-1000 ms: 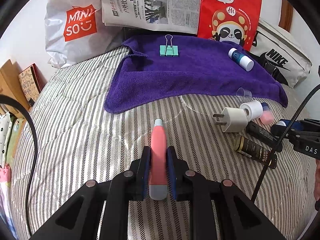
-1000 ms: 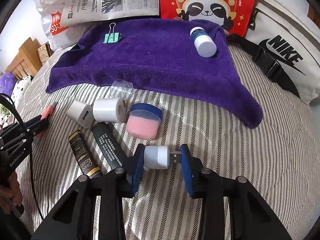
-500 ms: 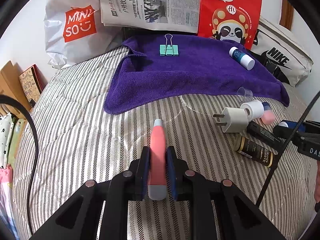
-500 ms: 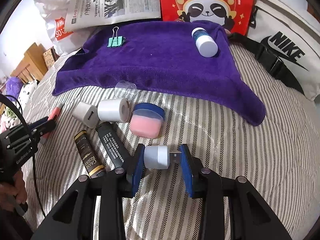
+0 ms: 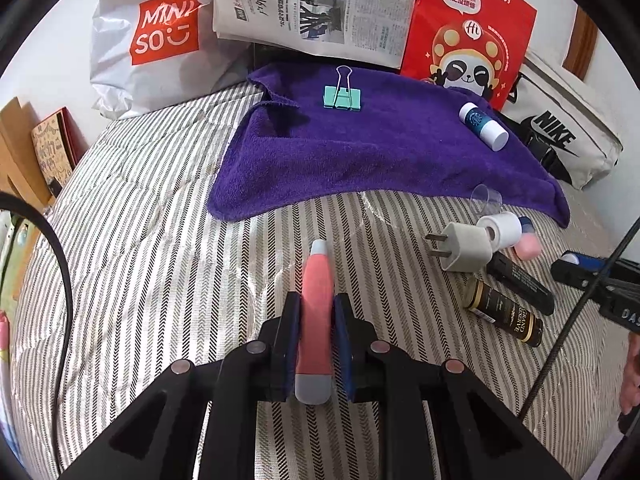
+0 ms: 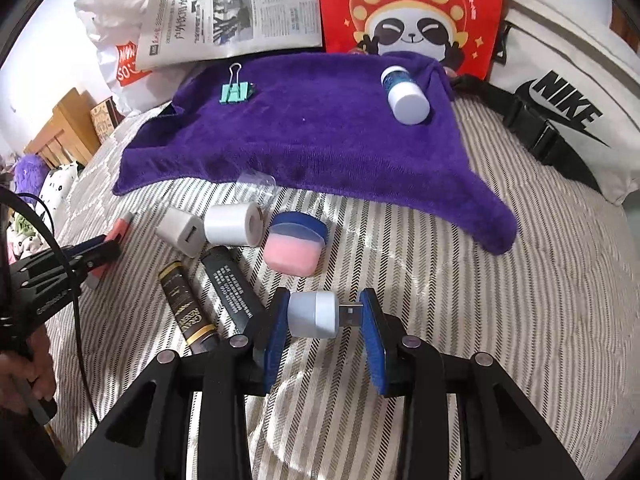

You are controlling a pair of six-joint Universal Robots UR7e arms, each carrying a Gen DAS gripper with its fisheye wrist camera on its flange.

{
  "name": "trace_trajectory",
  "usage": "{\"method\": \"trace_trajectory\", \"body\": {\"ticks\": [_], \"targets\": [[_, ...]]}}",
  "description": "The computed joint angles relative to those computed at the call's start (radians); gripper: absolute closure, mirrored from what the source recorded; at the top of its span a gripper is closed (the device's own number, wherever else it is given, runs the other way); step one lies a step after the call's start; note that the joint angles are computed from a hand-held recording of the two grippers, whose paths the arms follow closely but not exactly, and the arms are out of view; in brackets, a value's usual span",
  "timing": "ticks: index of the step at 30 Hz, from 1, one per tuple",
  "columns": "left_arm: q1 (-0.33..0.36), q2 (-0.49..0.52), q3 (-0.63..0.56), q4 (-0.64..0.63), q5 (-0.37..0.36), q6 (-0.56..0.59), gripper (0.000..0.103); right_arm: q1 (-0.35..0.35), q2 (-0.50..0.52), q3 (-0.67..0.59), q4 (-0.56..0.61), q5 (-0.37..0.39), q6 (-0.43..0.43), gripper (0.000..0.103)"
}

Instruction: Organize rigid objects

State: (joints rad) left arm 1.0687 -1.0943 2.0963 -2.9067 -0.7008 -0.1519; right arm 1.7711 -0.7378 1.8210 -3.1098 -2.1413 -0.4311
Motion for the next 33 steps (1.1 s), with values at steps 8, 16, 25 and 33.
{"method": "trace_trajectory", "body": {"ticks": [8,16,25,33], "targets": [[0.003,-0.006,-0.022,0.065,-0.01,-0.042,0.087,0.024,-0.029,0.017,-0.005,0.004,0.004,0.067],[-0.024,-0.041,-0.032,0.112,-0.02,-0.057,0.087,0.037,-0.053,0.014,0.016,0.014,0.009,0.067],[-0.018,-0.047,-0.1,0.087,-0.073,-0.016,0.087,0.035,-0.044,-0.059,0.059,0.018,-0.007,0.067],[0.012,0.023,-0.229,0.065,-0.106,0.059,0.087,0.026,0.014,-0.198,0.098,0.0,-0.029,0.067]]}}
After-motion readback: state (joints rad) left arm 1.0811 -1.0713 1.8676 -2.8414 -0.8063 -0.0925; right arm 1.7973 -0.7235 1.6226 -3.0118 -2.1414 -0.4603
